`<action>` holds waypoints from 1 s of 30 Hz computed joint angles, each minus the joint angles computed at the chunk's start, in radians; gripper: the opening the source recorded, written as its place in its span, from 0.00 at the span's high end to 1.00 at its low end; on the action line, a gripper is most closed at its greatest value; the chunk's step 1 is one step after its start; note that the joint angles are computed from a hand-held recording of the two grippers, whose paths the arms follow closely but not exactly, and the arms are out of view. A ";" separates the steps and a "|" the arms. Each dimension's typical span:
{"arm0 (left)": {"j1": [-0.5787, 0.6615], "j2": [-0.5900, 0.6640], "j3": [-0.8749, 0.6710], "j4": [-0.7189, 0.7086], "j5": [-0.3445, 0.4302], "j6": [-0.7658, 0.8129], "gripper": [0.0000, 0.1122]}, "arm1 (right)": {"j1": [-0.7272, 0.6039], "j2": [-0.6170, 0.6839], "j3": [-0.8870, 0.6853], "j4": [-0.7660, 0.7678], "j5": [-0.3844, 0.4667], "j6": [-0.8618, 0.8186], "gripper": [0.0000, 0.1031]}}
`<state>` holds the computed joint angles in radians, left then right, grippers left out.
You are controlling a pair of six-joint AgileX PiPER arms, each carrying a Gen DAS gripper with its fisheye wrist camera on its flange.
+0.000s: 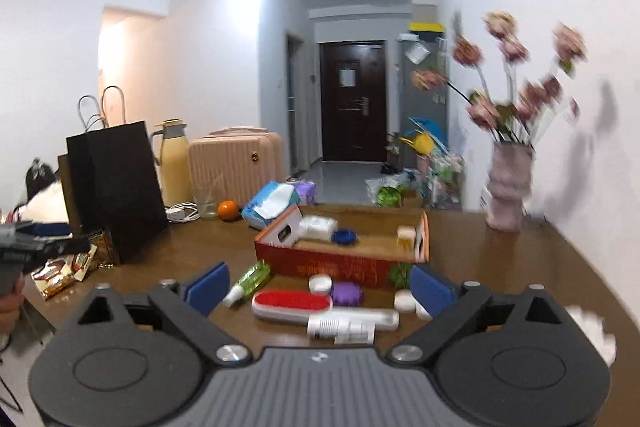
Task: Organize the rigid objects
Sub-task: 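Withdraw both grippers from the box back over the table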
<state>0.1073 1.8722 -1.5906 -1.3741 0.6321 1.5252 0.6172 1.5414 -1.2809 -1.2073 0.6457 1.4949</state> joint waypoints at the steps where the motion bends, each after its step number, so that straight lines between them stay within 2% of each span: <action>1: -0.010 -0.007 0.025 -0.054 -0.010 0.060 0.08 | 0.032 0.010 0.013 -0.024 0.055 0.049 0.06; 3: -0.047 -0.018 0.045 -0.080 -0.049 0.060 0.08 | 0.087 0.030 0.042 -0.067 0.131 0.120 0.06; 4: -0.062 -0.022 0.051 -0.067 -0.060 0.039 0.08 | 0.103 0.032 0.065 -0.082 0.138 0.152 0.06; 8: -0.096 -0.028 0.134 -0.152 -0.058 0.143 0.08 | 0.111 0.030 0.117 -0.070 0.111 0.169 0.06; 11: -0.126 -0.008 0.132 -0.087 -0.084 0.105 0.08 | 0.113 0.069 0.081 -0.012 0.202 0.122 0.06; 13: -0.144 -0.005 0.143 -0.088 -0.123 0.121 0.08 | 0.110 0.078 0.080 -0.016 0.226 0.129 0.06; 21: -0.150 0.054 0.119 -0.047 -0.138 0.070 0.08 | 0.069 0.135 0.080 -0.030 0.155 0.164 0.06; 27: -0.166 0.126 0.064 0.091 -0.165 -0.077 0.08 | 0.043 0.220 0.065 -0.112 0.109 0.277 0.09; 30: -0.173 0.158 0.056 0.090 -0.175 -0.053 0.08 | 0.013 0.261 0.055 -0.144 0.061 0.335 0.13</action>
<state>-0.0654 2.0306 -1.5346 -1.2839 0.4569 1.4724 0.6307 1.8024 -1.2256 -1.3510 0.7064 1.8298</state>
